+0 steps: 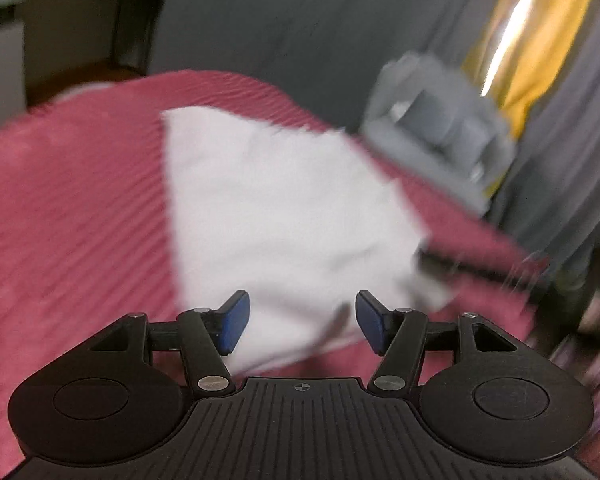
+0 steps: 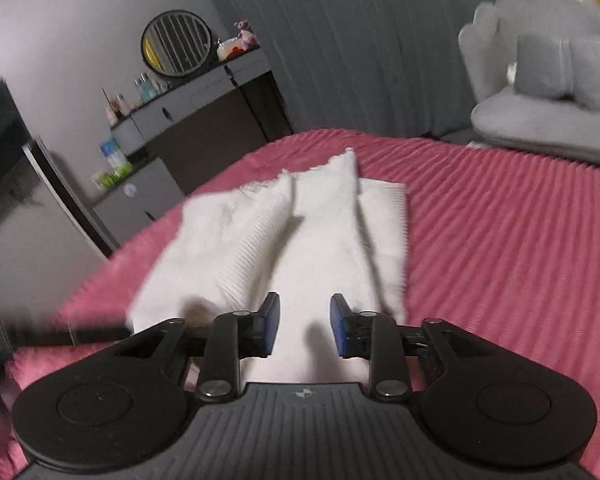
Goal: Fold small clothes
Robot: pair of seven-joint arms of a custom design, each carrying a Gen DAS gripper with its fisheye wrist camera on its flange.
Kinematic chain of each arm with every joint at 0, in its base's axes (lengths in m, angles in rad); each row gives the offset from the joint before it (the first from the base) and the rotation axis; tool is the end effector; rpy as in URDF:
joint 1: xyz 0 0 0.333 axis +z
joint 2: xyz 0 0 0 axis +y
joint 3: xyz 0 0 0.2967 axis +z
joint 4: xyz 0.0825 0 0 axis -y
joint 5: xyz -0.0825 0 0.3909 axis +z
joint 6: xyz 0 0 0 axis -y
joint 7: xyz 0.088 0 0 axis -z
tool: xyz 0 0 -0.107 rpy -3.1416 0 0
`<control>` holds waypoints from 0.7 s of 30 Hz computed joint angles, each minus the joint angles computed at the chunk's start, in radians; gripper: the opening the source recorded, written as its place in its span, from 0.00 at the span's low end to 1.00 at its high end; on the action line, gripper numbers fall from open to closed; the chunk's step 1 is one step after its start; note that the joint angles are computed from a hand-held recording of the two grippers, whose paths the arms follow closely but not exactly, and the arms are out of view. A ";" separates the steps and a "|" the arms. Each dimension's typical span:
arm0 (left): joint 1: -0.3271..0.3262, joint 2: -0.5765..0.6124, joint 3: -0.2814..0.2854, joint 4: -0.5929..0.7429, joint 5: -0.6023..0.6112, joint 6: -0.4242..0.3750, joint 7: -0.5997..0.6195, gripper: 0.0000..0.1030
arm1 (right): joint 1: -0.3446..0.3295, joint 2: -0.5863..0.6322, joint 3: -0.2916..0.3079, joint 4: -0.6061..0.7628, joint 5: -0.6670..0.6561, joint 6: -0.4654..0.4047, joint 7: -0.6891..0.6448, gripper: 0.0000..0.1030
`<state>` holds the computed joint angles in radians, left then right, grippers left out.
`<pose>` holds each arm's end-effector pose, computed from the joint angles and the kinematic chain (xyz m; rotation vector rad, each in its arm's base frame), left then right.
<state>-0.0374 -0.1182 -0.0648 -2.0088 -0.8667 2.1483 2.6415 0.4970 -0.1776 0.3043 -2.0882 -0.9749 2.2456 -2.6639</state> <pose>0.5547 -0.0900 0.5253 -1.1194 2.6618 -1.2333 0.3933 0.3830 0.5234 -0.9420 2.0877 -0.6803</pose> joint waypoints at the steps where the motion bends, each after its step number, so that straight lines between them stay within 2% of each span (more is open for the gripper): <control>1: 0.004 -0.007 0.002 -0.014 0.019 0.015 0.016 0.62 | -0.008 -0.004 -0.010 -0.008 -0.017 0.044 0.024 0.40; 2: 0.007 -0.013 0.004 -0.028 0.029 0.020 0.025 0.62 | -0.019 -0.003 -0.023 -0.013 -0.028 0.100 0.037 0.47; 3: 0.010 -0.012 0.011 -0.033 0.029 0.010 0.036 0.63 | -0.030 0.003 -0.038 -0.017 -0.028 0.162 0.039 0.59; 4: 0.013 -0.010 0.015 -0.039 0.025 0.009 0.044 0.64 | -0.040 0.017 -0.053 -0.014 -0.010 0.219 0.021 0.61; 8: 0.012 0.001 0.004 -0.079 0.010 0.098 0.052 0.64 | -0.070 0.081 -0.089 0.020 0.063 0.330 -0.076 0.61; 13: -0.001 0.012 -0.005 -0.105 -0.043 0.179 0.054 0.63 | -0.077 0.158 -0.118 0.076 0.090 0.393 -0.121 0.59; 14: -0.001 0.012 -0.003 -0.105 -0.054 0.179 0.053 0.63 | -0.074 0.173 -0.124 0.089 0.089 0.403 -0.139 0.53; 15: -0.001 0.015 -0.002 -0.105 -0.067 0.178 0.055 0.63 | -0.069 0.183 -0.129 0.095 0.087 0.408 -0.146 0.37; 16: -0.001 0.017 -0.002 -0.104 -0.074 0.177 0.056 0.63 | -0.065 0.191 -0.135 0.102 0.093 0.412 -0.151 0.35; 18: 0.000 0.019 -0.002 -0.103 -0.086 0.171 0.057 0.63 | -0.063 0.197 -0.152 0.097 0.095 0.443 -0.131 0.35; 21: 0.003 0.018 -0.003 -0.103 -0.088 0.160 0.060 0.63 | -0.068 0.207 -0.170 0.090 0.119 0.491 -0.143 0.42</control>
